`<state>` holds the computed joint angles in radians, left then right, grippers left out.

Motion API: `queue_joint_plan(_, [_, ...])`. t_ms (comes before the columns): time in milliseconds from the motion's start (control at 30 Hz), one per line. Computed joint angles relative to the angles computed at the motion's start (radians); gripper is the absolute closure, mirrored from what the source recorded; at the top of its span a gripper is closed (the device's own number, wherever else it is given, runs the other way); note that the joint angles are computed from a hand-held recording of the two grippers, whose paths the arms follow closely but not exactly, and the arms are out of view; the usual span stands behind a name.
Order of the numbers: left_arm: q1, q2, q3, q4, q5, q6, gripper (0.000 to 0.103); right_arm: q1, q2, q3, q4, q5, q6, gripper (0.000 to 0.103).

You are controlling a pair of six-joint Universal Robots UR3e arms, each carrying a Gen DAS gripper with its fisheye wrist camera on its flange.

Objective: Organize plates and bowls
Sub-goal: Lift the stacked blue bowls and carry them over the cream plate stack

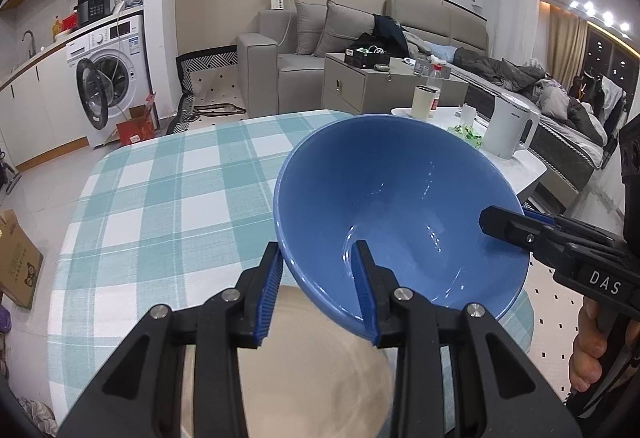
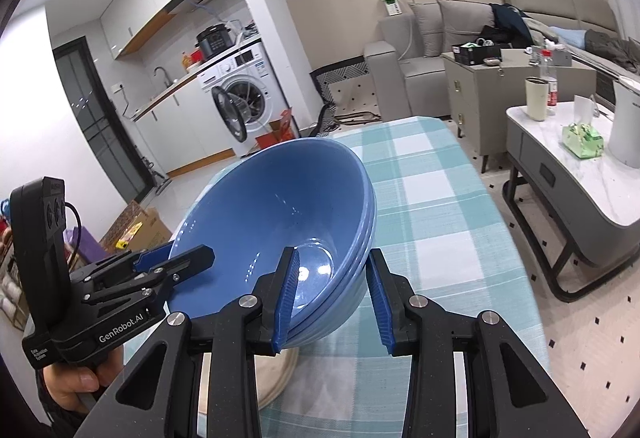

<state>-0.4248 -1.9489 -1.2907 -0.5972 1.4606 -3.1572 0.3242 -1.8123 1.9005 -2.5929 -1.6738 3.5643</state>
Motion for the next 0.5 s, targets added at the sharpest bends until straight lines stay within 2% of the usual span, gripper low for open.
queue_joint_plan(500, [0.086,0.198,-0.270,0.088,0.006,0.018,0.069,0.150,0.157,-0.109,-0.041,-0.044,0.033,0.068])
